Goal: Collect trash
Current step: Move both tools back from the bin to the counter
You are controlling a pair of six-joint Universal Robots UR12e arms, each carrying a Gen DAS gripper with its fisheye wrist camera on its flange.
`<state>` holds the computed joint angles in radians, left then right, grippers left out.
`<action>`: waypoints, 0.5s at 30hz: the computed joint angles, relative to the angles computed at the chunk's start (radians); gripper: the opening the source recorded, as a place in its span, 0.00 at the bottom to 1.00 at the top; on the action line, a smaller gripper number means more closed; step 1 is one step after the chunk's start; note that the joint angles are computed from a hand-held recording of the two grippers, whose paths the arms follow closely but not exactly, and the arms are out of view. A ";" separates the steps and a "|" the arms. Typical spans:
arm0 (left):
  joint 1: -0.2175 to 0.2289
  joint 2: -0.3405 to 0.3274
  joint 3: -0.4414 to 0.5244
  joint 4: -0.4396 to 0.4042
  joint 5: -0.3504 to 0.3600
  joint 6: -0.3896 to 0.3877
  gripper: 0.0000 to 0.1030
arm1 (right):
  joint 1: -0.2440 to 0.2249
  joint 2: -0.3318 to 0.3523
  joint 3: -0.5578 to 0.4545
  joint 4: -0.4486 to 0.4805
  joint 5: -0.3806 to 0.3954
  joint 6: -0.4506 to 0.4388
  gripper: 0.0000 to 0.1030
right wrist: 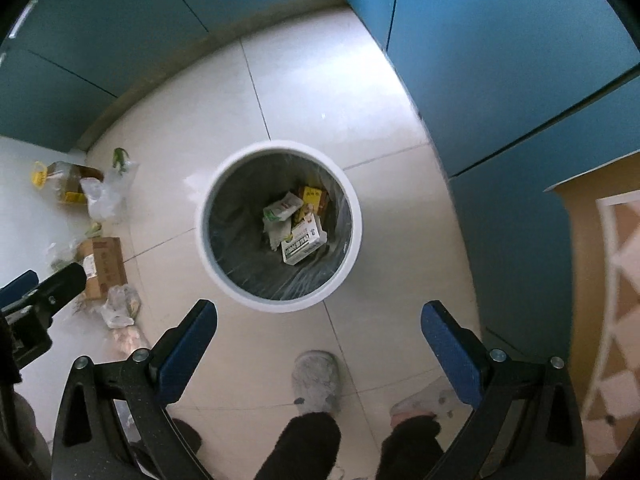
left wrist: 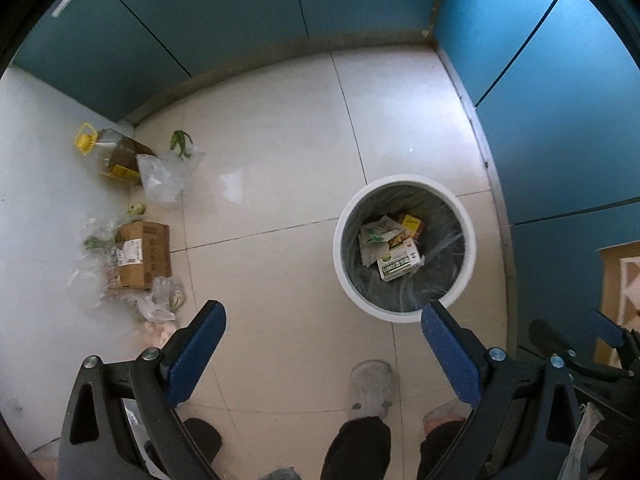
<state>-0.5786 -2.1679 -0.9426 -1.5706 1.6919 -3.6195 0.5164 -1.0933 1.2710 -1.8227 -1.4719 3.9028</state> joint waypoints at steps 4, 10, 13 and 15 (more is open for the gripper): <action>-0.006 0.028 0.041 -0.034 0.013 0.002 0.97 | 0.011 -0.036 -0.056 0.059 -0.032 -0.015 1.00; -0.015 0.064 0.102 -0.101 0.002 0.012 0.97 | 0.027 -0.083 -0.142 0.144 -0.053 -0.006 1.00; -0.022 0.081 0.132 -0.125 0.015 0.026 0.97 | 0.037 -0.095 -0.204 0.200 -0.066 0.001 1.00; -0.027 0.093 0.148 -0.137 0.017 0.026 0.97 | 0.045 -0.101 -0.241 0.232 -0.070 0.002 1.00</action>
<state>-0.6059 -2.0749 -0.7950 -1.7071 1.7093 -3.5931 0.5612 -1.1947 1.0302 -1.5909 -1.5416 3.9050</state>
